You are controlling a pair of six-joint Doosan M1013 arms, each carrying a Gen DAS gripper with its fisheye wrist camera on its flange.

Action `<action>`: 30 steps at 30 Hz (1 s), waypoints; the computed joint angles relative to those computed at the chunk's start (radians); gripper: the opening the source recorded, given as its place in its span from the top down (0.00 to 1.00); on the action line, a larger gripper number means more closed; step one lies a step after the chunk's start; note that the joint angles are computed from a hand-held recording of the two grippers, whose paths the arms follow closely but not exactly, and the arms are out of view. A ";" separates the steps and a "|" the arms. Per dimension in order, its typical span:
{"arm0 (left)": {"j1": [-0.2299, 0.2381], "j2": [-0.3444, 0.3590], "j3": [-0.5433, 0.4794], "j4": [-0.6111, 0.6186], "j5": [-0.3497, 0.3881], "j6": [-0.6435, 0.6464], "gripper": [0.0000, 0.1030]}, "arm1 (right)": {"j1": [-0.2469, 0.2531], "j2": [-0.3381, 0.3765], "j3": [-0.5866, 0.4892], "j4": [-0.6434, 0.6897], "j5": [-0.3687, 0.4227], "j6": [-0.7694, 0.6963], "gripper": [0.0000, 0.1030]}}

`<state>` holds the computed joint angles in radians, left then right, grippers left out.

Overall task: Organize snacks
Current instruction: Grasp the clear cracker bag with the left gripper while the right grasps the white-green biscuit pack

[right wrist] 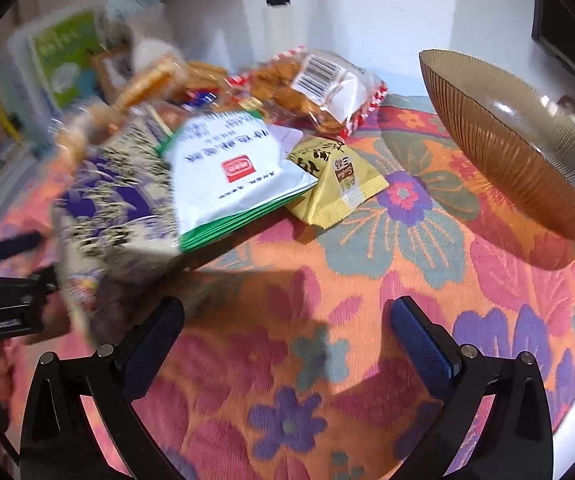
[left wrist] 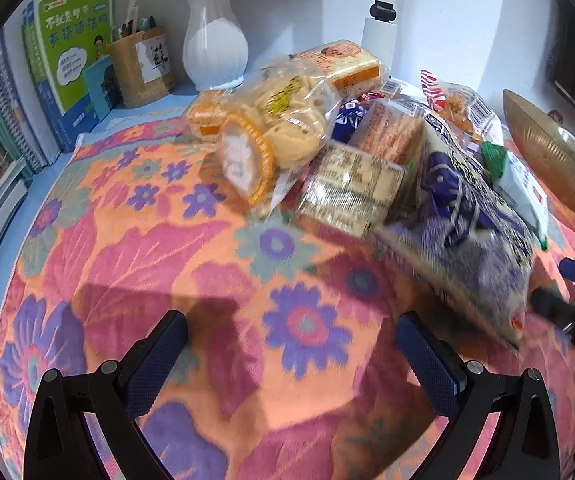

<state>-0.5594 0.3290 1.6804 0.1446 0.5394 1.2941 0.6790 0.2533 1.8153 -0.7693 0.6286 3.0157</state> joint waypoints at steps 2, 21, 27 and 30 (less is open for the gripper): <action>0.008 -0.011 0.003 0.013 0.021 -0.032 0.00 | -0.014 -0.044 0.065 -0.076 -0.132 0.127 0.06; 0.103 0.137 -0.183 -0.470 -0.046 0.190 0.00 | -0.040 0.036 -0.041 -0.266 -0.105 0.090 0.46; 0.049 0.143 -0.180 -0.080 -0.083 -0.099 0.00 | -0.066 0.017 -0.004 -0.314 -0.201 0.189 0.51; 0.053 0.136 -0.165 -0.114 -0.120 -0.094 0.04 | -0.076 0.010 0.011 -0.350 -0.245 0.238 0.52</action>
<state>-0.5068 0.4647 1.5152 0.0309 0.4192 1.1999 0.6026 0.2629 1.8266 -1.1195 0.3836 3.2536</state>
